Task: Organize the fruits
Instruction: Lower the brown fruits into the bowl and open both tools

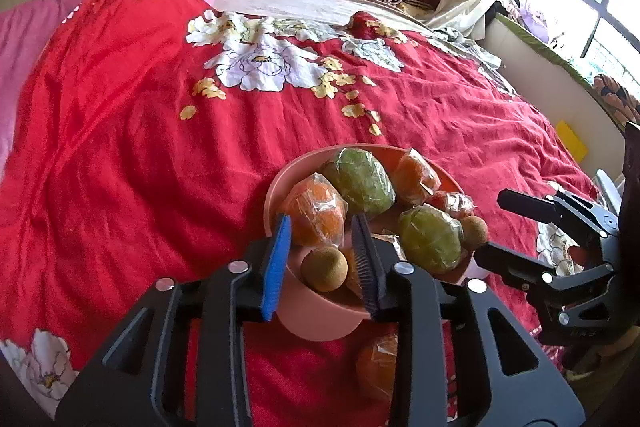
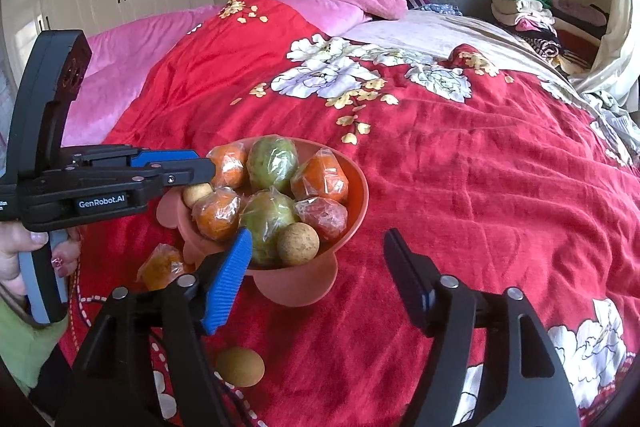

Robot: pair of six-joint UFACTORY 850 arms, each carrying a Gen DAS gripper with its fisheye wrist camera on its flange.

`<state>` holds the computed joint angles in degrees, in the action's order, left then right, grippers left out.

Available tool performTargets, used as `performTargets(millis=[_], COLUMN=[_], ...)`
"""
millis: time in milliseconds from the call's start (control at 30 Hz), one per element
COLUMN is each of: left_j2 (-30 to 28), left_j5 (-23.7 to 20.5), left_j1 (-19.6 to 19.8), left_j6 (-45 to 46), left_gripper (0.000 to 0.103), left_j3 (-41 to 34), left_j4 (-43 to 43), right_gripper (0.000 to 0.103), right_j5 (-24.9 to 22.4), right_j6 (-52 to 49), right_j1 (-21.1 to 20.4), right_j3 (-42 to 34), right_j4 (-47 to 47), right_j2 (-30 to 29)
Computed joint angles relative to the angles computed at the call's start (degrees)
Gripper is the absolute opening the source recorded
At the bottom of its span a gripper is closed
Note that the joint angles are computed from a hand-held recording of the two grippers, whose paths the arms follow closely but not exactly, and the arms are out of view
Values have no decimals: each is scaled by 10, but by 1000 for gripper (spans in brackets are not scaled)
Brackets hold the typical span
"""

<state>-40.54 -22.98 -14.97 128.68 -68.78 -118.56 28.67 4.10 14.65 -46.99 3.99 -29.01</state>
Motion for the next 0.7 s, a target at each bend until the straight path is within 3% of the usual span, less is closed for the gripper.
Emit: performTargets(millis=[333,700], left_j2=[14,27], left_j5=[-9,-11], left_j1=[5,8], left_j6=[29,43], left_gripper=[40,67], left_j3=[13,26], left_j4=[-31,-39], right_gripper=[77,88], right_j5=[10,18], right_j6=[-33,-75], right_j1=[5,15], right_j3=[12,20], right_j4=[48,104], right_j2=[12,22])
